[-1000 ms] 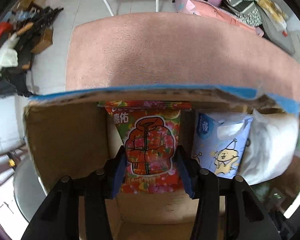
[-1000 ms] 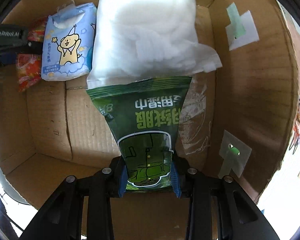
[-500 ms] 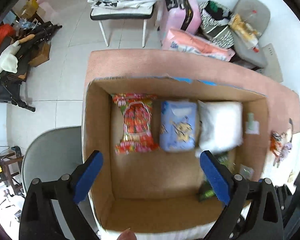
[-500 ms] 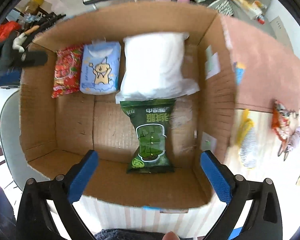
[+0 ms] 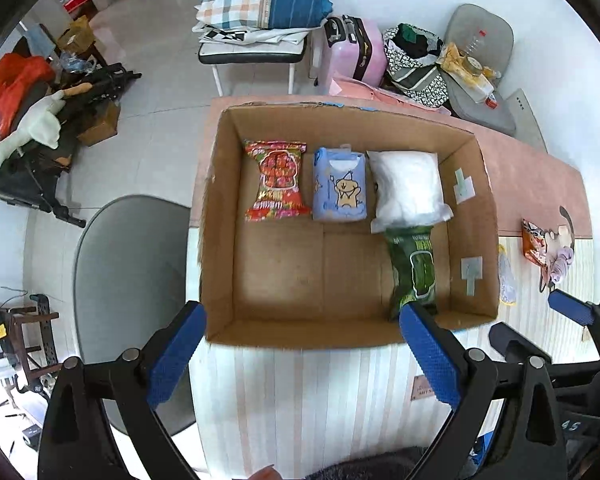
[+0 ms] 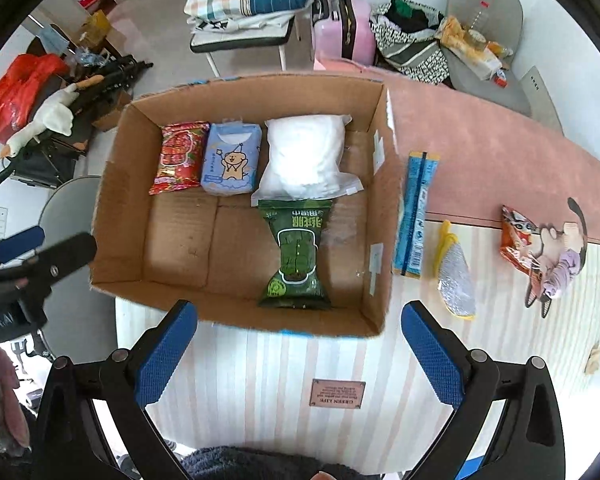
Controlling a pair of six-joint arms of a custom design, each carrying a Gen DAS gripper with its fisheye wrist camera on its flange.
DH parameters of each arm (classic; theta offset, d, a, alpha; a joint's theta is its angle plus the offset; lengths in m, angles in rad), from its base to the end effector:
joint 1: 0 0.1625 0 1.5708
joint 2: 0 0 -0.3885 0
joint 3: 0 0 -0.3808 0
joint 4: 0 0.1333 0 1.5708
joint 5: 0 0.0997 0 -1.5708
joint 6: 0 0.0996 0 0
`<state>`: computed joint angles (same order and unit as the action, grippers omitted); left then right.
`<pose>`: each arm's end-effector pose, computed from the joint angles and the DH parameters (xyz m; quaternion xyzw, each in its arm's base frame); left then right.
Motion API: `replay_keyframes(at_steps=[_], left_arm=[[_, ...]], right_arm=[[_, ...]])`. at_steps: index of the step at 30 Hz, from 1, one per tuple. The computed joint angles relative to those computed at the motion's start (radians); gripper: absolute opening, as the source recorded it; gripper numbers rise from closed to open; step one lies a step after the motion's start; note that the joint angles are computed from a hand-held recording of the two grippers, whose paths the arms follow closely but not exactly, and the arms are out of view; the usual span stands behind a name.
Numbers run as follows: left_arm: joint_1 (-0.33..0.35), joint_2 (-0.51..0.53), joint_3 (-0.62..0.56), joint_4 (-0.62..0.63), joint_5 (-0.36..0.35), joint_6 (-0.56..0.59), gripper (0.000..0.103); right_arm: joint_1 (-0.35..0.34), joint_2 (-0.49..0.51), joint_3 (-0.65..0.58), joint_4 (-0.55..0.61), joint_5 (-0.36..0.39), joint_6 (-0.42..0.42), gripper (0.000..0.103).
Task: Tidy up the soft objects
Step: 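Lower both bags into the box and open both tools, then grasp the silver scrubber with the left tool while the right grasps the panda chip bag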
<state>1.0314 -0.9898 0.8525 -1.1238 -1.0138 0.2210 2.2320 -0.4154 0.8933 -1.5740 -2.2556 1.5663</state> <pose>-0.1793 -0.6615 0.4285 0.3919 0.8664 0.1034 0.2917 0.5142 -0.5464 0.0300 -0.3293 -0.8579 0.1951 0.3428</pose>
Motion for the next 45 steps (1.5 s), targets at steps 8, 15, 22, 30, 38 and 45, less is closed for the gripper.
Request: replay_keyframes(at_steps=[8, 15, 22, 30, 38, 45], left_arm=[[-0.034, -0.088, 0.067, -0.035, -0.024, -0.015, 0.099], [-0.108, -0.167, 0.224, -0.101, -0.065, -0.033, 0.103], [-0.24, -0.218, 0.466, -0.189, -0.112, -0.055, 0.103], [-0.358, -0.077, 0.622, -0.269, -0.079, -0.123, 0.103], [-0.352, 0.067, 0.667, -0.153, -0.149, -0.284, 0.089], [-0.322, 0.101, 0.725, -0.123, -0.201, -0.422, 0.074]], right_arm=[[0.056, -0.022, 0.007, -0.016, -0.02, 0.014, 0.103], [0.095, -0.14, 0.191, -0.1, -0.088, 0.085, 0.103], [0.124, -0.428, 0.567, -0.097, -0.051, 0.352, 0.103], [0.082, -0.823, 1.03, -0.153, 0.017, 0.537, 0.103], [-0.15, -1.069, 1.411, -0.637, 0.064, 0.197, 0.101], [-0.398, -1.072, 1.55, -0.958, 0.213, -0.134, 0.084]])
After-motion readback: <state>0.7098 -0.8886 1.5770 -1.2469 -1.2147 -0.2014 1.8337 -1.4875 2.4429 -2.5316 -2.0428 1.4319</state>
